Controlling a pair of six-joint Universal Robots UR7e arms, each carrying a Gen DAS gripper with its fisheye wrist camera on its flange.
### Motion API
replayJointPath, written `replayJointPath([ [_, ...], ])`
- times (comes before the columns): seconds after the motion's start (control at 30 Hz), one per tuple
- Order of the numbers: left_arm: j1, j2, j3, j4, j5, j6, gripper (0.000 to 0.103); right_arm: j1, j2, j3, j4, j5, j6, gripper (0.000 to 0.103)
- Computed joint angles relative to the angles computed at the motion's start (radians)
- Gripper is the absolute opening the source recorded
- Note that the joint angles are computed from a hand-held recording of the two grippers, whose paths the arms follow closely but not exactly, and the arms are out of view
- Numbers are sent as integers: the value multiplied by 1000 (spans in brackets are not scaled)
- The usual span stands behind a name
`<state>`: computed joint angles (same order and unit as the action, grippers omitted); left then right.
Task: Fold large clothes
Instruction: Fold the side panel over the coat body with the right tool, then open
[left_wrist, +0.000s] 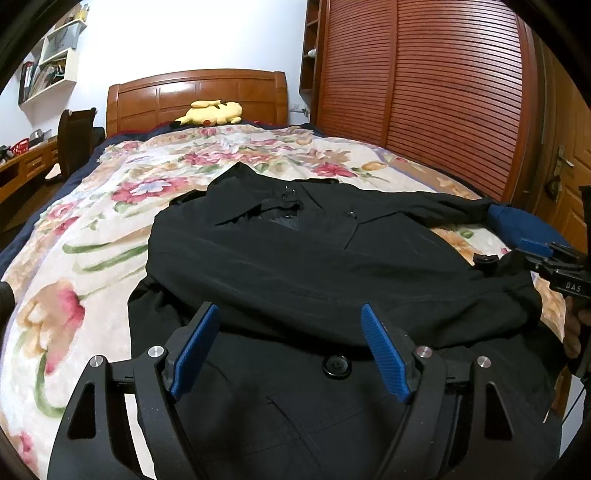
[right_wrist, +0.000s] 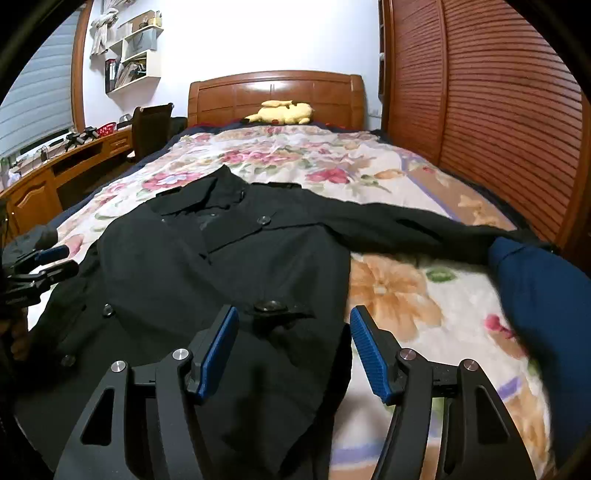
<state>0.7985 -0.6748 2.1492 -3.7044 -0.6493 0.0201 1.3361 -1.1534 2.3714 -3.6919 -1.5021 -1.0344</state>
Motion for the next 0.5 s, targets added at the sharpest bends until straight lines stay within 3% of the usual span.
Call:
replayJointPath([
  [0.13, 1, 2, -2, -1, -1, 0, 80, -8, -8, 17, -11, 48, -35, 65],
  [0.27, -2, 10, -4, -8, 7, 11, 80, -16, 1, 29, -20, 64, -100, 58],
  [0.4, -4, 15, -7, -8, 7, 22, 80, -6, 18, -3, 38, -7, -106, 54],
  [0.5, -7, 16, -4, -14, 3, 30, 80, -10, 31, -58, 144, -78, -73, 54],
])
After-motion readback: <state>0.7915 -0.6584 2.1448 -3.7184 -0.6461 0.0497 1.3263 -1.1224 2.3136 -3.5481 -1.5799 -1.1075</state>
